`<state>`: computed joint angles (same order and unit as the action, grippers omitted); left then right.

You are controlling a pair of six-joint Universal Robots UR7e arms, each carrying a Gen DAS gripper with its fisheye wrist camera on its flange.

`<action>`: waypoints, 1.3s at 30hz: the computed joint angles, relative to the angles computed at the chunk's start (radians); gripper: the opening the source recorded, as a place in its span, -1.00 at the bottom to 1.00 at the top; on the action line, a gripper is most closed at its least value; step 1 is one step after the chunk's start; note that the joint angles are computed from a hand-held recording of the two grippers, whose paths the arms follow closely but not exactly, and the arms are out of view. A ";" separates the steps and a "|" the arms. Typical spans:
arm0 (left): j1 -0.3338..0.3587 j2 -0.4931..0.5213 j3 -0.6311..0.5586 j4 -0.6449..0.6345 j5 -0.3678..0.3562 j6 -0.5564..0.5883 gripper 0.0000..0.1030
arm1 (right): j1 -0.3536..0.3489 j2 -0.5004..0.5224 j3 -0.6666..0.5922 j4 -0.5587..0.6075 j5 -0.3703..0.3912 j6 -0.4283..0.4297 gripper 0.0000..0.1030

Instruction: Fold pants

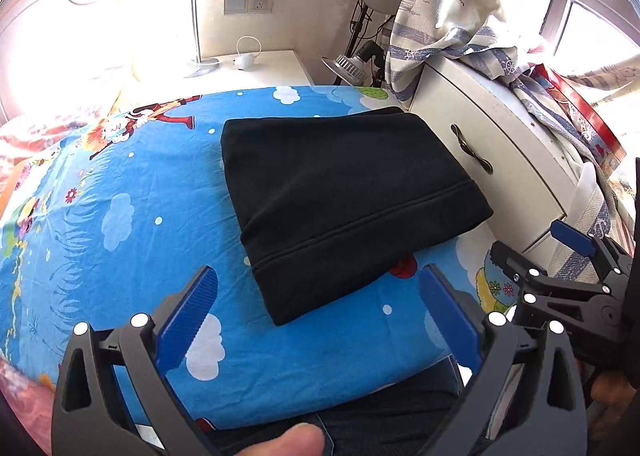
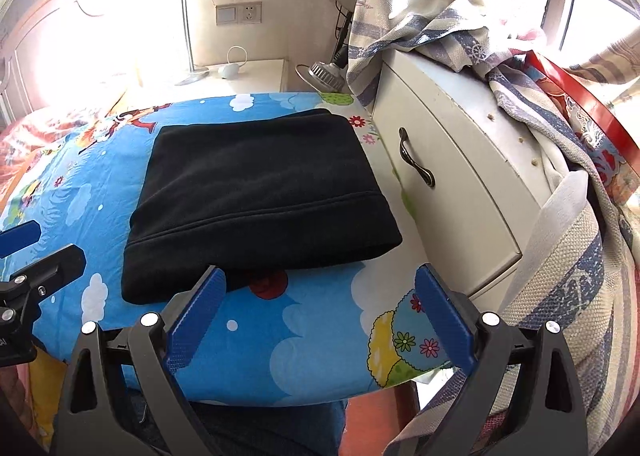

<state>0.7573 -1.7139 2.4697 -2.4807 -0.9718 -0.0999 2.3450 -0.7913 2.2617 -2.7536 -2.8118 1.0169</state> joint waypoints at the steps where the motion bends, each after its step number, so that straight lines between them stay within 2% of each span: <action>1: 0.005 -0.003 -0.010 0.017 -0.016 -0.011 0.95 | 0.006 -0.006 -0.001 0.008 -0.002 0.006 0.79; 3: 0.013 -0.009 -0.023 0.032 -0.047 -0.018 0.95 | 0.018 -0.018 -0.003 0.027 -0.007 0.023 0.79; 7: -0.001 -0.009 -0.027 0.038 -0.034 -0.034 0.95 | 0.032 -0.037 -0.011 0.099 -0.026 0.064 0.79; 13: -0.003 -0.010 -0.027 0.036 -0.036 -0.039 0.95 | 0.032 -0.045 -0.012 0.120 -0.031 0.080 0.79; 39: -0.004 0.002 -0.022 0.013 -0.035 -0.038 0.96 | 0.025 -0.041 0.004 0.066 -0.036 0.051 0.79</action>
<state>0.7535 -1.7122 2.4478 -2.4677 -1.0067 -0.1376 2.3695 -0.8323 2.2658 -2.6873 -2.8478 1.0677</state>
